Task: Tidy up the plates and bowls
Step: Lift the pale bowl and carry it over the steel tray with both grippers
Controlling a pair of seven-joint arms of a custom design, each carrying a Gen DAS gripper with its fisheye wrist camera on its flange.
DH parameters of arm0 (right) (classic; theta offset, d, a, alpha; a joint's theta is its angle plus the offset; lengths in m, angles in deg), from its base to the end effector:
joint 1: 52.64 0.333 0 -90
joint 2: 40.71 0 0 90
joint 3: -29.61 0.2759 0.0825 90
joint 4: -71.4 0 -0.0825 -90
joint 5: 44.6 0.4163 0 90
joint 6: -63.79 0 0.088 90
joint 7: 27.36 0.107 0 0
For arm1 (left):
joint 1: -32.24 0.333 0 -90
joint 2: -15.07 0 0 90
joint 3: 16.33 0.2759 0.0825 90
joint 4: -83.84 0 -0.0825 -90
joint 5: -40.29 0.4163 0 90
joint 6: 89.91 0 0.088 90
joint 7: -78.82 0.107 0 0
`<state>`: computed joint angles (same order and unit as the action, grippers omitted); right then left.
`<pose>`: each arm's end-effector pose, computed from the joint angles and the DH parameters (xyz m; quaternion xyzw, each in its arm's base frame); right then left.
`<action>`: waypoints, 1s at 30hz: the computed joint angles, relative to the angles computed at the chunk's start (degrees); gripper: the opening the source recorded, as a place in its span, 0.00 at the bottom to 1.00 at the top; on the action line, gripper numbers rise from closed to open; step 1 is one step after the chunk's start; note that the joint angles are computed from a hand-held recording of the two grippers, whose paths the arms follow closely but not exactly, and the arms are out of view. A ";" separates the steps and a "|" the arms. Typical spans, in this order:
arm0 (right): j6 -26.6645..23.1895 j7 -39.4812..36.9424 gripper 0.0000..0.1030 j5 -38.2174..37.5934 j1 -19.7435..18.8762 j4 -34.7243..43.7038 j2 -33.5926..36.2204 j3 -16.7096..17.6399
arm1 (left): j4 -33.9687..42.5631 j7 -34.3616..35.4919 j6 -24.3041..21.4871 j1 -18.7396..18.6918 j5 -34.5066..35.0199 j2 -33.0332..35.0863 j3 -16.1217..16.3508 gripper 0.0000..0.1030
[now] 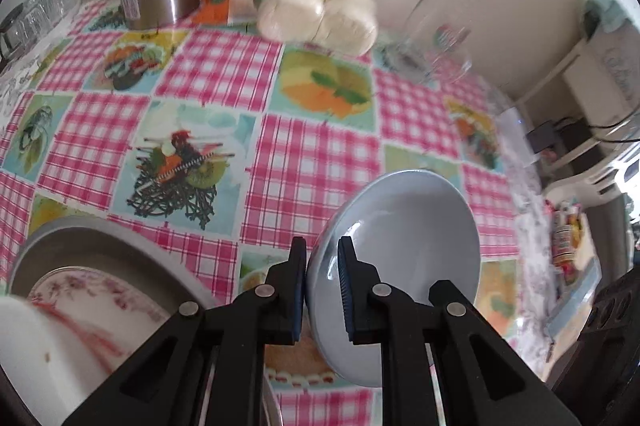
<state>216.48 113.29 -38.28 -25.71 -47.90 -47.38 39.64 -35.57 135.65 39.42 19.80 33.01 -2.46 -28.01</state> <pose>0.4815 0.3618 0.5061 -0.5528 0.7595 0.0237 0.3421 0.4960 -0.2353 0.5579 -0.7551 0.6116 -0.2327 0.0407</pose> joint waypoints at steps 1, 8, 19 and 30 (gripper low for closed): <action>-0.18 0.67 0.07 -1.22 -0.10 0.05 -0.70 0.25 | -0.69 0.43 0.40 -0.13 -0.58 -1.34 0.31 0.16; -5.71 4.25 0.07 -8.36 0.79 4.58 -4.04 3.07 | -8.53 2.15 2.42 0.37 -1.74 -14.67 2.21 0.16; -11.82 4.51 0.08 -16.84 6.08 16.71 1.57 6.33 | -21.95 2.22 1.43 3.17 -2.12 -34.06 5.62 0.16; -16.39 3.73 0.08 -19.53 11.56 25.82 9.26 5.95 | -29.35 3.68 -0.52 5.51 -4.30 -43.31 9.20 0.16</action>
